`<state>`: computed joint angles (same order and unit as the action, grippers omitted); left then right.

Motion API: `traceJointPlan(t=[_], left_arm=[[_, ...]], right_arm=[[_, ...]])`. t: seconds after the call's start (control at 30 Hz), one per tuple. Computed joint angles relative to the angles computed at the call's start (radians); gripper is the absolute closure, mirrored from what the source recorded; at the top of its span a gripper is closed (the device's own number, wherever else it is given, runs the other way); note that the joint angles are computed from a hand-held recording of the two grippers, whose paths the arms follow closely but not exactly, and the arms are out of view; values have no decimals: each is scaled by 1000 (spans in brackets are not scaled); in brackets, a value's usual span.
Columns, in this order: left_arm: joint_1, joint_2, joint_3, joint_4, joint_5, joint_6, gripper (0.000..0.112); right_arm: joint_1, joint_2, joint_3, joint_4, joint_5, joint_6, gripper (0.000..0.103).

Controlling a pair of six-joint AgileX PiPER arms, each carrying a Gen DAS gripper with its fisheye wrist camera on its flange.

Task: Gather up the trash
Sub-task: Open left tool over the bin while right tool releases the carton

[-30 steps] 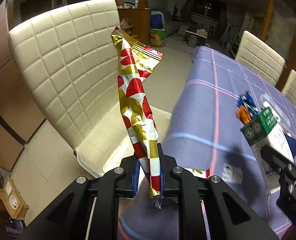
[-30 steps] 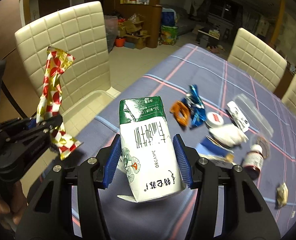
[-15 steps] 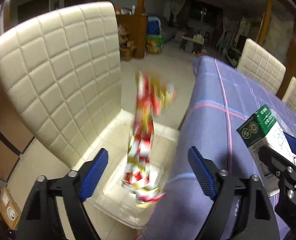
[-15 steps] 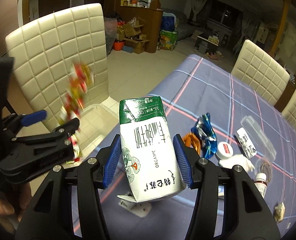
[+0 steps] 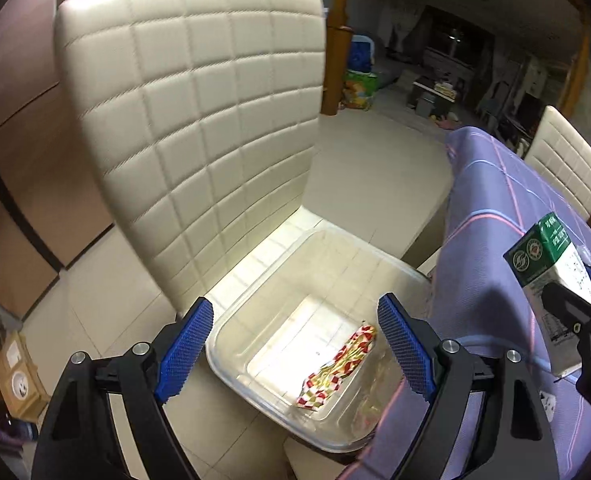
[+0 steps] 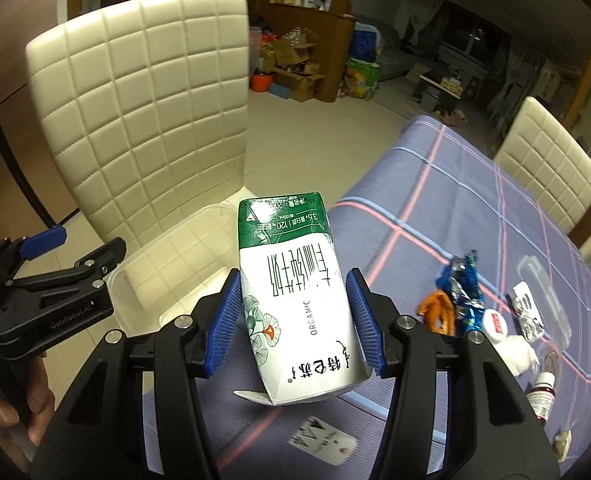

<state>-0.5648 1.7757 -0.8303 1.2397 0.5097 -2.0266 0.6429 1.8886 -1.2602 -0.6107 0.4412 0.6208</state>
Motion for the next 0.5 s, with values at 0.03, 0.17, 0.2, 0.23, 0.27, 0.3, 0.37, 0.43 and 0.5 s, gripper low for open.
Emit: traceJointPlan(t=[0.03, 0.17, 0.2, 0.23, 0.27, 0.3, 0.37, 0.43, 0.5], left_arm=[[-3, -1, 8, 0, 3, -10, 30], [0, -13, 35, 4, 8, -29, 30], [-2, -15, 38, 2, 16, -30, 30], [2, -15, 42, 11, 16, -38, 30], [2, -17, 44, 11, 20, -41, 30], [2, -21, 47, 8, 25, -43, 30], [2, -28, 53, 9, 27, -49, 30], [-7, -33, 51, -4, 34, -42, 30], [-23, -36, 43, -23, 45, -26, 30]], right_arm=[[6, 4, -4, -3, 1, 1, 49], [33, 33, -41, -15, 15, 3, 48], [39, 36, -46, -29, 18, 15, 44], [46, 40, -51, -50, 23, 35, 40], [48, 38, -48, -70, 20, 54, 30], [53, 36, -43, -107, 18, 92, 24], [62, 24, -24, -191, 17, 179, 22], [57, 15, -14, -200, 15, 189, 22], [44, 11, -12, -163, 12, 158, 22]])
